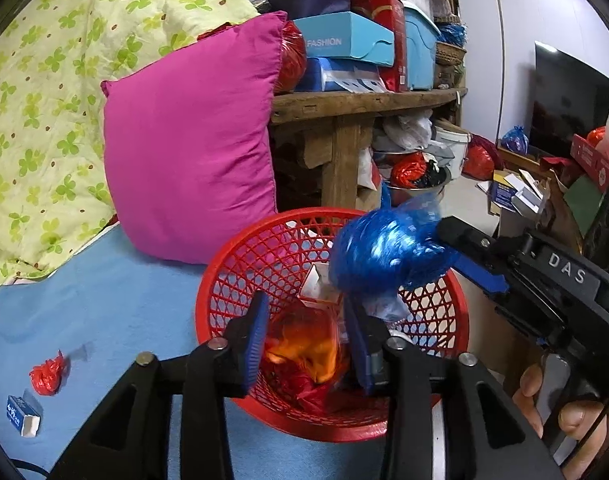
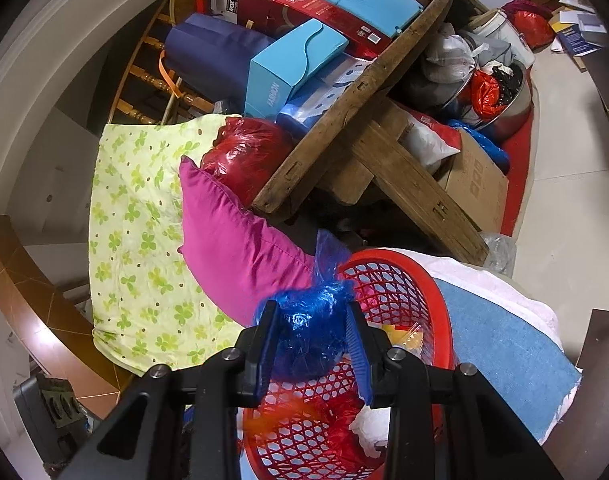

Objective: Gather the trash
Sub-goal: 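Move both tools back over the toothpaste box and red bag on the towel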

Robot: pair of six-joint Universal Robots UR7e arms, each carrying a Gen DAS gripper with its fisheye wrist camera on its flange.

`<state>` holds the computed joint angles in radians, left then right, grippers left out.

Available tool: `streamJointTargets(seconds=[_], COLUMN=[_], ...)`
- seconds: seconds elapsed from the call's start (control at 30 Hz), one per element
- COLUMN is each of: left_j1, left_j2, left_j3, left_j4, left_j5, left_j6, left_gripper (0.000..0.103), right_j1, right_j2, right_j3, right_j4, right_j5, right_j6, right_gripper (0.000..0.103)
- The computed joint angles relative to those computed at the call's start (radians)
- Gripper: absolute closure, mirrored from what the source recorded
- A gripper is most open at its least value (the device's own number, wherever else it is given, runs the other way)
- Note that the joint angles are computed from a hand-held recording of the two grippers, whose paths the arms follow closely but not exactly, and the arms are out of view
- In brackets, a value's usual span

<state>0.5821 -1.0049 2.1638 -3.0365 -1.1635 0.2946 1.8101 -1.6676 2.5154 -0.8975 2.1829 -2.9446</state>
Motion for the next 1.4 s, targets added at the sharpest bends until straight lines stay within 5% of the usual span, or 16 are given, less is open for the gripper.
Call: streamJointTargets(seconds=[0.1,0.53,0.83,0.97,1.13,1.4], left_j1=[-0.005,0.041,0.149,0.253,0.401,0.583], left_j2=[-0.001,-0.062,-0.157,-0.209,-0.225,-0.224], left_j3=[0.011,0.048,0.077,0.081,0.022,-0.127], left_j4=[-0.027,-0.060,-0.075,-0.084,-0.099,-0.121], left_j5=[0.013,0.082,0.140,0.166,0.241,0.298], left_j6=[0.005,0.043,0.081,0.093,0.058,0.027], left_gripper=[0.043,0.039,0.038,0.037,0.037,0.037], right_j1=[-0.004,0.068,0.217,0.271,0.290,0.239], right_j2=[0.006,0.108,0.315,0.429,0.548,0.756], right_j3=[-0.008,-0.066,-0.166,-0.245,-0.373,-0.665], right_j4=[0.020,-0.033,-0.232,-0.262,-0.115,0.335], right_j5=[-0.012,0.042,0.129,0.132,0.108,-0.007], right_j6=[0.011,-0.071,-0.359,-0.492,-0.485,-0.246], right_gripper=[0.066,0.066,0.066,0.066,0.066,0.066])
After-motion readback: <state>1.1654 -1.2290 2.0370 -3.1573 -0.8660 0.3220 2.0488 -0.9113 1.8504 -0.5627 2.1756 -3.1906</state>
